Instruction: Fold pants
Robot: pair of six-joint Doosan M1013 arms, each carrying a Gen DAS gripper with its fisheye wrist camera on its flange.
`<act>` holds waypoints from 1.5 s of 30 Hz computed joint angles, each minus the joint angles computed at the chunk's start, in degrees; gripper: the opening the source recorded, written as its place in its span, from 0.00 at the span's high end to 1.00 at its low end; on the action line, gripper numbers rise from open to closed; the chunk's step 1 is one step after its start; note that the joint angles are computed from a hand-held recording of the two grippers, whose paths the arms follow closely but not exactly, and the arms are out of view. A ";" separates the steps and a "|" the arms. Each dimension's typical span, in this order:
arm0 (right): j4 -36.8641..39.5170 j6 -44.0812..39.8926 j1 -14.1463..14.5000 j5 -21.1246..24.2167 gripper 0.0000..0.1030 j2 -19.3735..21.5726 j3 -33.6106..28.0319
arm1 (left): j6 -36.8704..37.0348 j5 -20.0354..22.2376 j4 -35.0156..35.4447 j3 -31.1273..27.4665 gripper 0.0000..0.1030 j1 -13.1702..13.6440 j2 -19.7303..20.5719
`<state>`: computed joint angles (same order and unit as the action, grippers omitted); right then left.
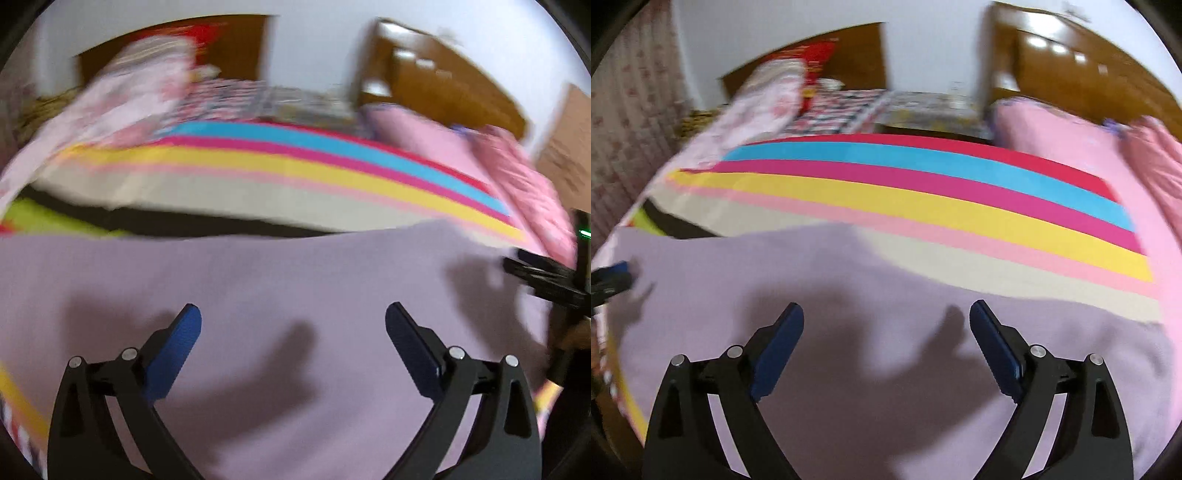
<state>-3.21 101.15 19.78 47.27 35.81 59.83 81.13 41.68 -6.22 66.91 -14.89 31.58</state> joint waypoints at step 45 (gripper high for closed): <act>-0.29 -5.06 0.89 -14.79 0.09 -13.80 26.62 | 7.49 11.05 7.64 -23.57 0.01 -9.32 16.78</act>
<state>-3.50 96.09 20.66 32.48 22.01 86.45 88.62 52.73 1.41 43.34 -24.20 48.36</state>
